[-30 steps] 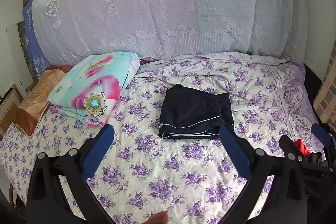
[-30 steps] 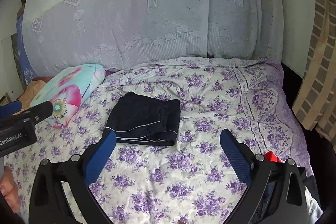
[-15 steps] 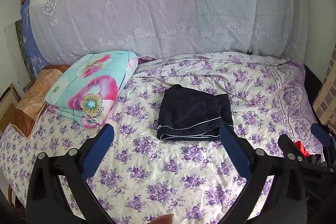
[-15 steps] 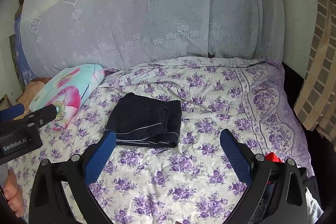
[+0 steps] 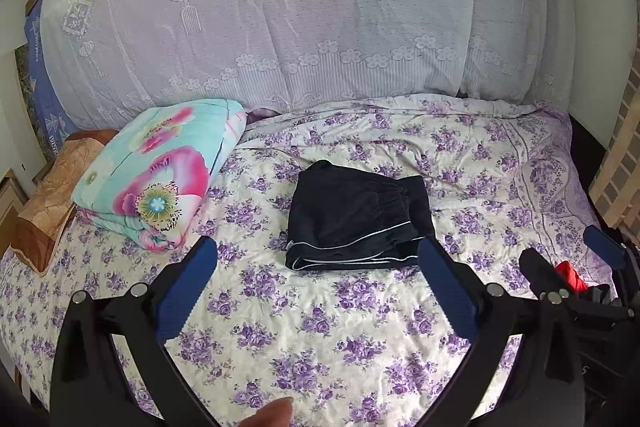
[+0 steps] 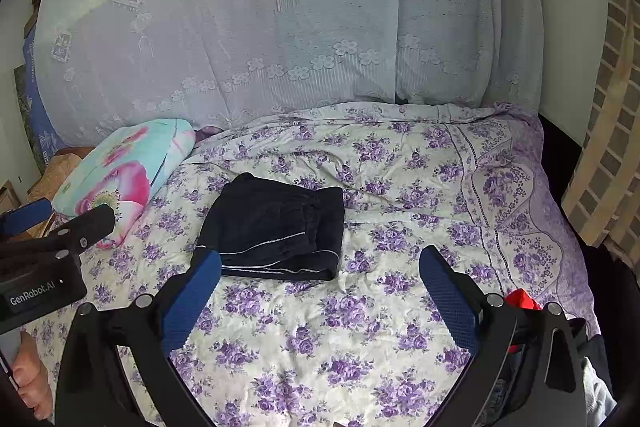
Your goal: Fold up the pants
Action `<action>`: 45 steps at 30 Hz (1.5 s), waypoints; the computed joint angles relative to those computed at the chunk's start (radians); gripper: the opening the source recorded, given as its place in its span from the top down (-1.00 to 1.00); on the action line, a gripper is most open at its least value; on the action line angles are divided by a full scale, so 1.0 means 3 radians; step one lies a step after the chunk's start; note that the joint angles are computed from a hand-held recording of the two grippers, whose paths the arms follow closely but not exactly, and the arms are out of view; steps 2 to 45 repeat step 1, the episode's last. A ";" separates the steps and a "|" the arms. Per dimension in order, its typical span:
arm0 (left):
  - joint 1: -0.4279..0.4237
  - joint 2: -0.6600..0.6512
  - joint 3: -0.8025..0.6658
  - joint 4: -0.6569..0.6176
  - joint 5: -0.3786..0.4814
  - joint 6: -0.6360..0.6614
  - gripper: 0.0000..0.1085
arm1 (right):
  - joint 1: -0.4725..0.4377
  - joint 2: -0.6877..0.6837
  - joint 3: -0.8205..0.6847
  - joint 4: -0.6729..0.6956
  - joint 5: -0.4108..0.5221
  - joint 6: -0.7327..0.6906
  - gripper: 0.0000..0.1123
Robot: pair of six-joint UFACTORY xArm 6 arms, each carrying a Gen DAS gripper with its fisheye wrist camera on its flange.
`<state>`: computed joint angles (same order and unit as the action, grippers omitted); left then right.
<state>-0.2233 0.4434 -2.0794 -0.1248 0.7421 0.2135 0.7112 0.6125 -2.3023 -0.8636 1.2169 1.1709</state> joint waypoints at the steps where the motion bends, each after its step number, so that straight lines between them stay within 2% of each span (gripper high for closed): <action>1: 0.0003 0.0006 -0.0011 -0.0009 0.0007 -0.0010 -0.81 | 0.0001 -0.0001 0.0002 -0.0004 -0.0002 0.0003 -0.77; 45: 0.0003 0.0006 -0.0011 -0.0009 0.0007 -0.0010 -0.81 | 0.0001 -0.0001 0.0002 -0.0004 -0.0002 0.0003 -0.77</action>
